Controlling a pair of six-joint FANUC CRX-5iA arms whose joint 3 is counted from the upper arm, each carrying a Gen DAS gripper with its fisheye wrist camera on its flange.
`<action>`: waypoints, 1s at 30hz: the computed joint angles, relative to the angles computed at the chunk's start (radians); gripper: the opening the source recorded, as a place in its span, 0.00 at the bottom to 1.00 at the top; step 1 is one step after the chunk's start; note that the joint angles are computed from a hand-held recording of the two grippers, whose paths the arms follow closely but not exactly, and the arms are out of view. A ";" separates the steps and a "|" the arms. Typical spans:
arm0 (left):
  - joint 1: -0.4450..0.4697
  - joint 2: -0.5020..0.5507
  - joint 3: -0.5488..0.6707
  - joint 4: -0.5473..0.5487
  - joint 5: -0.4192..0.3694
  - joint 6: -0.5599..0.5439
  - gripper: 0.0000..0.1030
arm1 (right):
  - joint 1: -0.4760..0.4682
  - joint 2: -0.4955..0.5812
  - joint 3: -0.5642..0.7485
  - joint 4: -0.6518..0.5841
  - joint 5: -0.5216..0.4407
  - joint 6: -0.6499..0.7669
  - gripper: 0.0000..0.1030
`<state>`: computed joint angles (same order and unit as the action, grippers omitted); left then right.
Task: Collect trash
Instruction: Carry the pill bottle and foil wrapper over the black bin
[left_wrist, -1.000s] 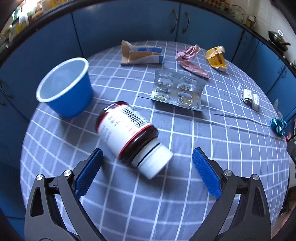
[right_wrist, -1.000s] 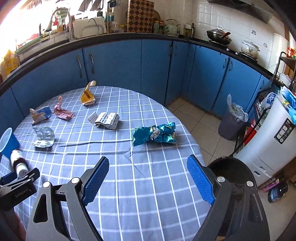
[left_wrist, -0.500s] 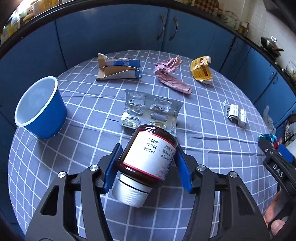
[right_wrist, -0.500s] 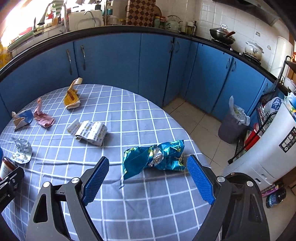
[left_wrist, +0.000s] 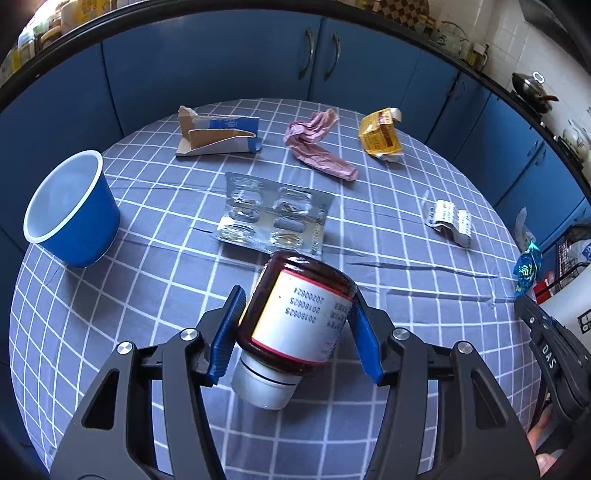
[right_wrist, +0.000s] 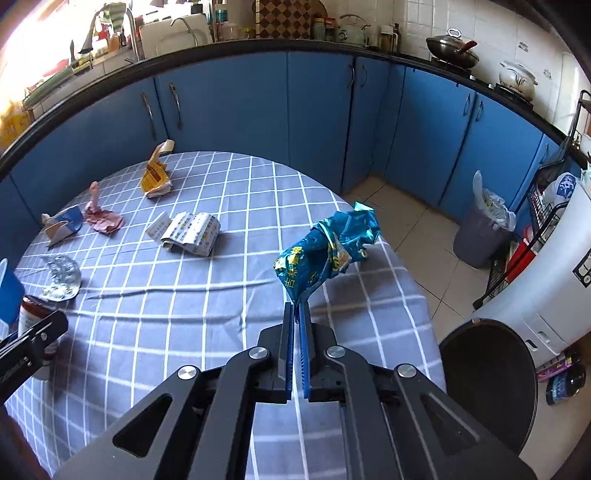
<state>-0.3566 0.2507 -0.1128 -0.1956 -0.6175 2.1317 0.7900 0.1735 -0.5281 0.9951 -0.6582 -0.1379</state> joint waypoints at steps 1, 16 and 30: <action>-0.003 -0.005 -0.003 0.003 0.001 -0.003 0.53 | 0.006 -0.018 -0.018 0.012 0.003 -0.017 0.03; -0.052 -0.191 -0.111 -0.040 0.029 0.040 0.51 | 0.134 -0.212 -0.142 0.075 -0.103 -0.106 0.03; -0.146 -0.242 -0.084 -0.112 0.014 0.082 0.51 | 0.209 -0.341 -0.221 0.114 -0.194 -0.164 0.03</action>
<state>-0.5028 0.0091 -0.1970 -0.3080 -0.6032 2.2138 0.9989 -0.1670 -0.7493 1.1095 -0.8526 -0.3017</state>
